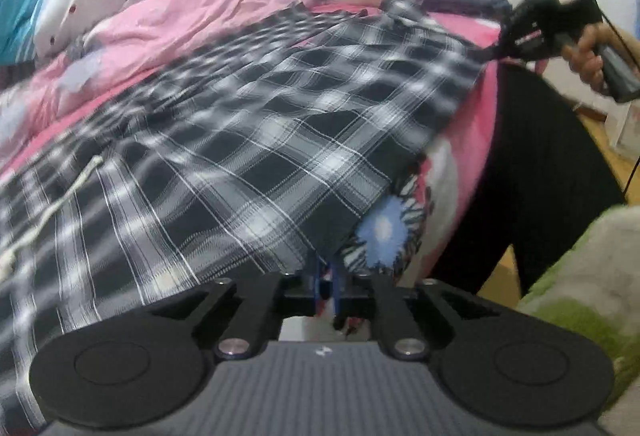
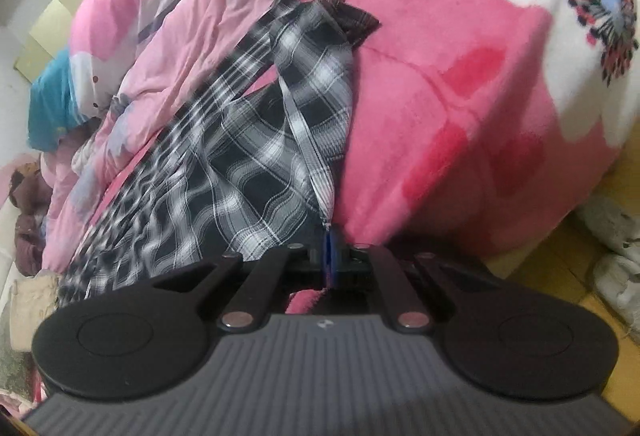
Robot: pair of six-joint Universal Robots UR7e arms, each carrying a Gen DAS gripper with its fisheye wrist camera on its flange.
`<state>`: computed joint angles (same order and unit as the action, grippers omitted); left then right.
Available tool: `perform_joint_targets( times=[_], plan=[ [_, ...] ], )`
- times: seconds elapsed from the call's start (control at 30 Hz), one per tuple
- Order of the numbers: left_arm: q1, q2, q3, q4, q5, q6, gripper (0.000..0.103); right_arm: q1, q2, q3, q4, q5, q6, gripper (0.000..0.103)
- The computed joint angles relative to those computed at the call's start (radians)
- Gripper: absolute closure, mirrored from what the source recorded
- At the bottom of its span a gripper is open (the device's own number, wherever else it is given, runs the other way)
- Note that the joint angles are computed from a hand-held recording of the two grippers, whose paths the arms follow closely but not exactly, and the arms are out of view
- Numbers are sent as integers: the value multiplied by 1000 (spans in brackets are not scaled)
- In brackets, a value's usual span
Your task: Fold clothes
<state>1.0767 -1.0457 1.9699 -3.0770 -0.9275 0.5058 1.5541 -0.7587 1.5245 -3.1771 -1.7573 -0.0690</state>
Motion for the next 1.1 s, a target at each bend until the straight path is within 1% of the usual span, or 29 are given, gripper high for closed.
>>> perform_joint_targets(
  times=[0.03, 0.07, 0.13, 0.2, 0.23, 0.27, 0.3, 0.37, 0.43, 0.47, 0.5, 0.53, 0.6, 0.63, 0.7, 0.73, 0.77, 0.8, 0.83, 0.93, 0.97, 1.03, 1.1],
  plan=[
    [2, -18, 8, 13, -8, -24, 77, 5, -5, 3, -5, -11, -12, 99],
    [-2, -35, 20, 19, -1, -45, 74, 10, -11, 6, -11, -22, -24, 99],
    [-7, -77, 49, 22, 24, -109, 73, 30, -14, 20, -81, -75, -77, 99],
    [-9, -125, 77, 13, 51, -204, 69, 43, -16, 37, -148, -73, -118, 99],
    [-8, -150, 89, 5, 69, -261, 66, 48, -18, 45, -167, -46, -134, 99],
    [-7, -174, 98, 0, 88, -318, 63, 52, -18, 53, -174, 0, -163, 99],
    [-5, -188, 107, -33, 128, -370, 61, 56, -17, 60, -178, 46, -192, 99],
    [0, -211, 116, -99, 218, -471, 48, 70, -7, 60, -138, 126, -279, 99],
    [12, -213, 105, -157, 330, -597, 44, 84, 26, 43, -96, 196, -366, 99],
    [23, -214, 95, -178, 384, -669, 44, 94, 47, 23, -66, 205, -384, 99],
    [33, -212, 86, -205, 440, -743, 44, 103, 67, 3, -30, 211, -392, 99],
    [44, -204, 76, -244, 478, -780, 45, 106, 84, -14, 0, 220, -386, 99],
    [64, -194, 65, -307, 493, -787, 45, 111, 110, -41, 49, 237, -368, 99],
    [74, -189, 58, -308, 496, -803, 47, 113, 119, -52, 61, 238, -362, 99],
    [88, -175, 47, -307, 504, -822, 58, 118, 135, -69, 75, 231, -358, 99],
    [87, -163, 43, -310, 531, -813, 73, 121, 140, -75, 77, 222, -358, 99],
    [85, -150, 38, -314, 560, -801, 92, 125, 142, -80, 83, 214, -358, 99],
    [82, -152, 40, -306, 572, -793, 96, 127, 140, -77, 82, 212, -364, 99],
    [77, -159, 47, -289, 582, -810, 97, 130, 137, -73, 81, 211, -371, 99],
    [69, -175, 62, -243, 611, -841, 97, 123, 112, -32, 71, 243, -414, 99],
    [67, -177, 67, -236, 618, -841, 97, 118, 111, -28, 82, 253, -424, 99],
    [64, -178, 73, -227, 629, -833, 96, 110, 117, -30, 129, 249, -436, 99],
    [56, -177, 76, -237, 648, -808, 87, 103, 126, -34, 174, 208, -424, 101]
  ],
)
